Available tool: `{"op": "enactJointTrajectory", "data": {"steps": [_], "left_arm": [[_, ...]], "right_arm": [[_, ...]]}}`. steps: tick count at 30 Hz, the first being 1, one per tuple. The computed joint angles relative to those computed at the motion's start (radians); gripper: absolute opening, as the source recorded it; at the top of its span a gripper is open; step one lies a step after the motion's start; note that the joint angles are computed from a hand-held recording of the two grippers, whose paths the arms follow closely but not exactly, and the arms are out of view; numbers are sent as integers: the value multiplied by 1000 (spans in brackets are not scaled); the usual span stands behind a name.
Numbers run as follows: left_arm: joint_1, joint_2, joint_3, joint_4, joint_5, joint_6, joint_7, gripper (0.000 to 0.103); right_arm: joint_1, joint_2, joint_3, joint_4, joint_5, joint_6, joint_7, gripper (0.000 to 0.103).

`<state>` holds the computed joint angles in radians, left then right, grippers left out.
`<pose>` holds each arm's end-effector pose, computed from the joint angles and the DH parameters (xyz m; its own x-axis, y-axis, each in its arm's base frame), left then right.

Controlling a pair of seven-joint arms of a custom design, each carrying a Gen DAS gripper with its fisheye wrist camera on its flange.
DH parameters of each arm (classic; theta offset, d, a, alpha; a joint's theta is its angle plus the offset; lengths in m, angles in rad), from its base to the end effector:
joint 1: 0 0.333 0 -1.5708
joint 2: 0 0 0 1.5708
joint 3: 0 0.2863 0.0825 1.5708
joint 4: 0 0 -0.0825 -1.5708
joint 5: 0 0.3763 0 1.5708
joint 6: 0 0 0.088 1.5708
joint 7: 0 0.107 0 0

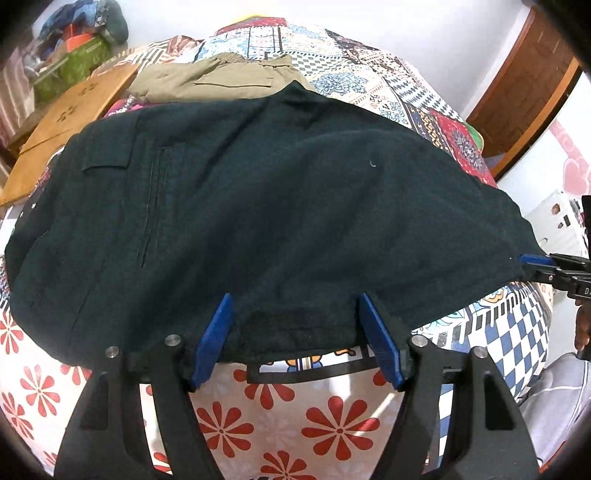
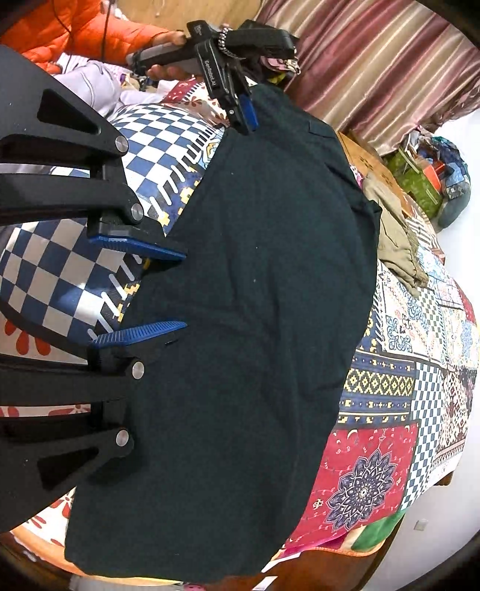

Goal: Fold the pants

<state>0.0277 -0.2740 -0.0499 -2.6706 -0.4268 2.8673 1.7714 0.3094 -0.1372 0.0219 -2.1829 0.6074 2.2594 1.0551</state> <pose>0.4414 0.0138 0.3516 0.1135 -0.9765 0.1831 -0.8759 -0.1853 -0.4455 0.4922 0.1857 0.4475 0.5075 -0.7712 -0.3842 -0.8535 -0.3891 -0.3466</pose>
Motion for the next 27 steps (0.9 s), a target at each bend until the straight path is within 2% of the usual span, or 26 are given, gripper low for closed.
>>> {"op": "enactJointTrajectory", "data": {"steps": [3, 8, 9, 11, 12, 13, 18, 23, 27], "left_arm": [[9, -32, 11, 6, 5, -47, 4, 70], [15, -106, 73, 2, -62, -52, 49, 70], [29, -113, 84, 10, -67, -49, 57, 70], [106, -103, 50, 30, 2, -28, 12, 70], [162, -89, 22, 47, 63, -20, -35, 70], [188, -68, 25, 71, 91, -16, -51, 70], [252, 48, 55, 187, 160, -28, -101, 70], [257, 176, 96, 307, 117, -69, -68, 70], [258, 280, 96, 401, 84, -95, -10, 70]], "right_arm": [[1, 0, 7, 21, -37, 5, 21, 32], [9, 11, 10, 67, -32, 35, 13, 33], [13, 21, 13, 86, -29, 46, 9, 34], [18, 54, 22, 131, -36, 62, -1, 35], [21, 80, 29, 167, -48, 71, -2, 35], [23, 107, 37, 201, -53, 75, -5, 35], [11, 247, 79, 376, -28, 92, -37, 38], [-3, 395, 130, 548, -49, 73, -35, 39], [-1, 539, 168, 716, -99, 16, -13, 39]]}}
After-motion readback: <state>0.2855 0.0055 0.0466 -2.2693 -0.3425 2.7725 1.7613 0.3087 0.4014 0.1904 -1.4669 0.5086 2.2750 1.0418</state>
